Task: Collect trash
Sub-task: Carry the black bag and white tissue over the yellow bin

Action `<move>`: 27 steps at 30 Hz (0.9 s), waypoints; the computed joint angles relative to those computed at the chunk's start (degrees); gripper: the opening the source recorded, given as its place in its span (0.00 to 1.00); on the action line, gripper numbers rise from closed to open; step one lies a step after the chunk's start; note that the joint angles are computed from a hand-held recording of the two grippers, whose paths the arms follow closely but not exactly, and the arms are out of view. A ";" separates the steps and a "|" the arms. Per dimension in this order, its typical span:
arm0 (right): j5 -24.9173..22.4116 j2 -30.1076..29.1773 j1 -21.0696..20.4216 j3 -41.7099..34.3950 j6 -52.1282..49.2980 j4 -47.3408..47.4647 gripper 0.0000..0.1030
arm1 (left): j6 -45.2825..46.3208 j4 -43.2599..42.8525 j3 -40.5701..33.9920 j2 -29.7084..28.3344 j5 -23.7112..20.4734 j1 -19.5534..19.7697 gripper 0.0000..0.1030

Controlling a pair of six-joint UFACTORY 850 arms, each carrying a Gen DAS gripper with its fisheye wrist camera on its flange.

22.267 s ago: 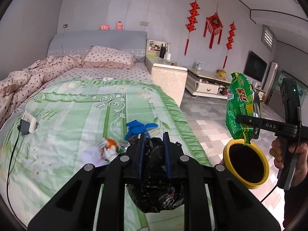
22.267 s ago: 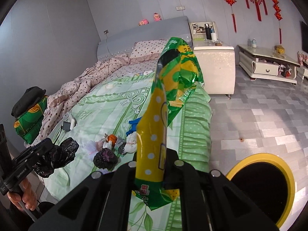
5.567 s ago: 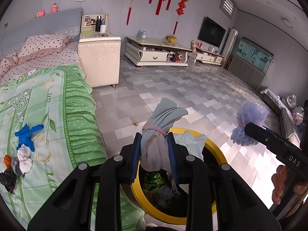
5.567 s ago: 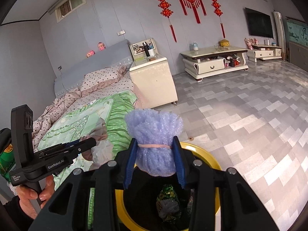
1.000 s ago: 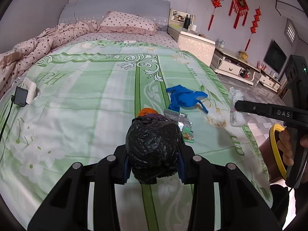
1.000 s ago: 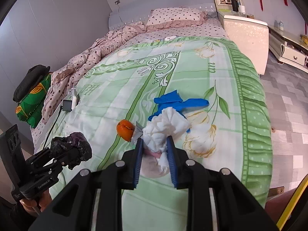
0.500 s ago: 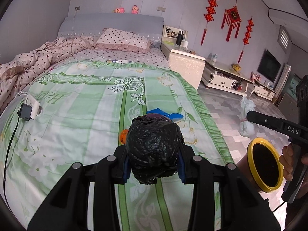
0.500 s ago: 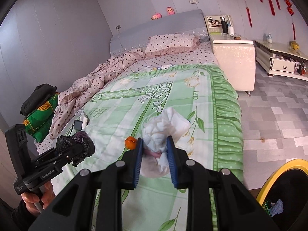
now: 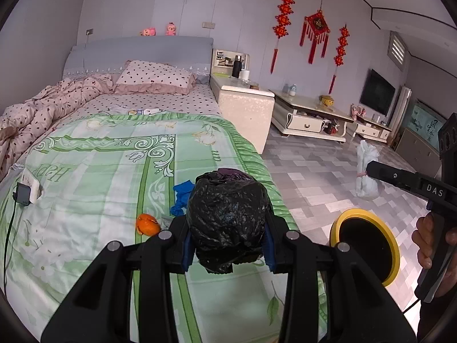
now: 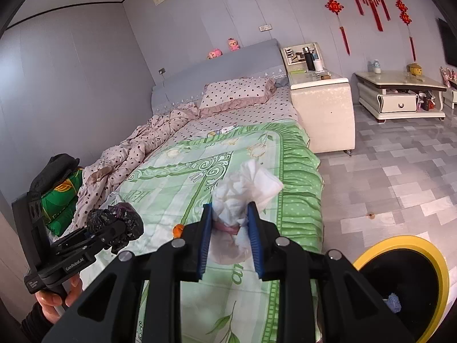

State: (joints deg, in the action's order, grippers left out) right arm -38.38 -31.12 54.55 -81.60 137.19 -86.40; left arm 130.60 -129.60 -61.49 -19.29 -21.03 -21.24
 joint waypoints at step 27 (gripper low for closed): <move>-16.12 18.20 4.23 22.40 9.11 3.77 0.23 | -3.56 2.36 -7.49 -2.94 3.53 -17.00 0.35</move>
State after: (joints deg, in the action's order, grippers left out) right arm -54.51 -12.92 58.78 -59.20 146.30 -82.62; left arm 127.04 -127.24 -68.99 -22.23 -17.51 -38.24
